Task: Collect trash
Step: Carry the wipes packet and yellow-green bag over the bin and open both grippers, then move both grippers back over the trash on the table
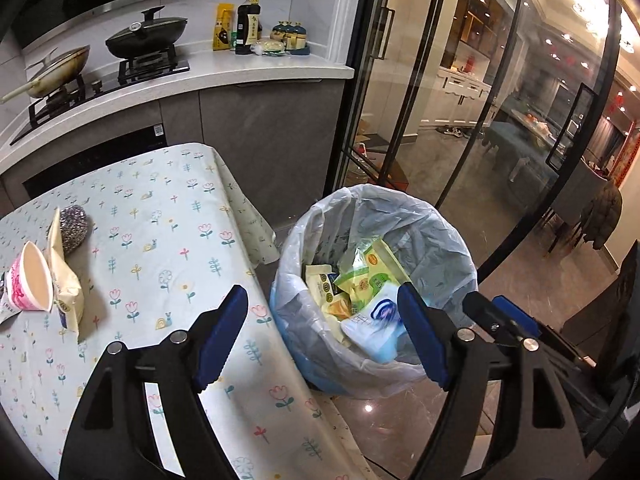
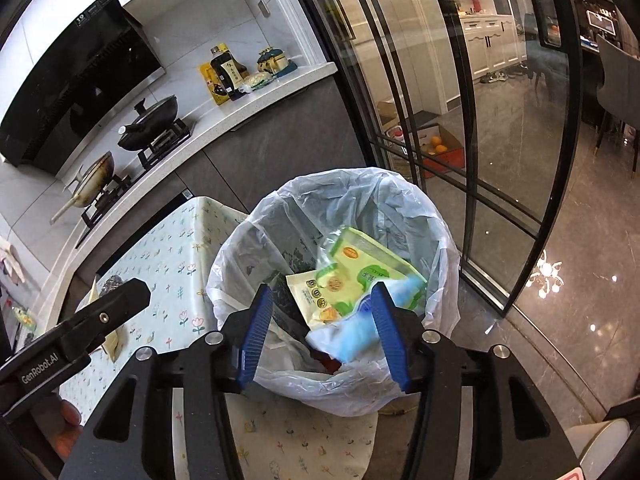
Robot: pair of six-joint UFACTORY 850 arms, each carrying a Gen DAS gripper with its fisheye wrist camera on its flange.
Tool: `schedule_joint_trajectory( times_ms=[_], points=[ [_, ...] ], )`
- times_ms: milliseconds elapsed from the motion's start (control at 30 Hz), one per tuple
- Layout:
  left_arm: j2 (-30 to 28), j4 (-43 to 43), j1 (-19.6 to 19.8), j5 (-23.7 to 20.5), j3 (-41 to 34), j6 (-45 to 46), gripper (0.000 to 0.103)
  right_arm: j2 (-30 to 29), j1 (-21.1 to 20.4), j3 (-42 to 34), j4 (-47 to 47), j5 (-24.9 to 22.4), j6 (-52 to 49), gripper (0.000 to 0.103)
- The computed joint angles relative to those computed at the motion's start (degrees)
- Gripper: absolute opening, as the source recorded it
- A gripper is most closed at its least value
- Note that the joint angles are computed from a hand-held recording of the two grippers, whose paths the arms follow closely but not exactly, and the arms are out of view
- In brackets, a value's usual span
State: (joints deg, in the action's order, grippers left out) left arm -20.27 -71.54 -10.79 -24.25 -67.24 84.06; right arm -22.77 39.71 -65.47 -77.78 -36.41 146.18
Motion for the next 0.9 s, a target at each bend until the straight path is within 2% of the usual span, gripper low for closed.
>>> schedule_joint_trajectory(
  times_ms=[367,433,800,900],
  points=[
    [3.32,-3.25,2.78,-0.02,2.65,4.39,0.074,0.35,3.54,-2.83,1.55,-4.03,-3.25,0.054],
    [3.98,-4.18,3.53,0.22,3.36,5.1,0.083,0.3,4.26,-3.52,1.69,-4.9,-3.69,0.057],
    [8.0,-8.33,8.44,-1.69,6.85,10.0,0.084,-1.24,8.43,-8.82,3.73,-8.33,-8.33,0.057],
    [9.03,-8.85,9.91,-2.5,7.64,10.91,0.084,-1.88,9.6,-10.54,3.99,-9.39,-9.66,0.06]
  ],
)
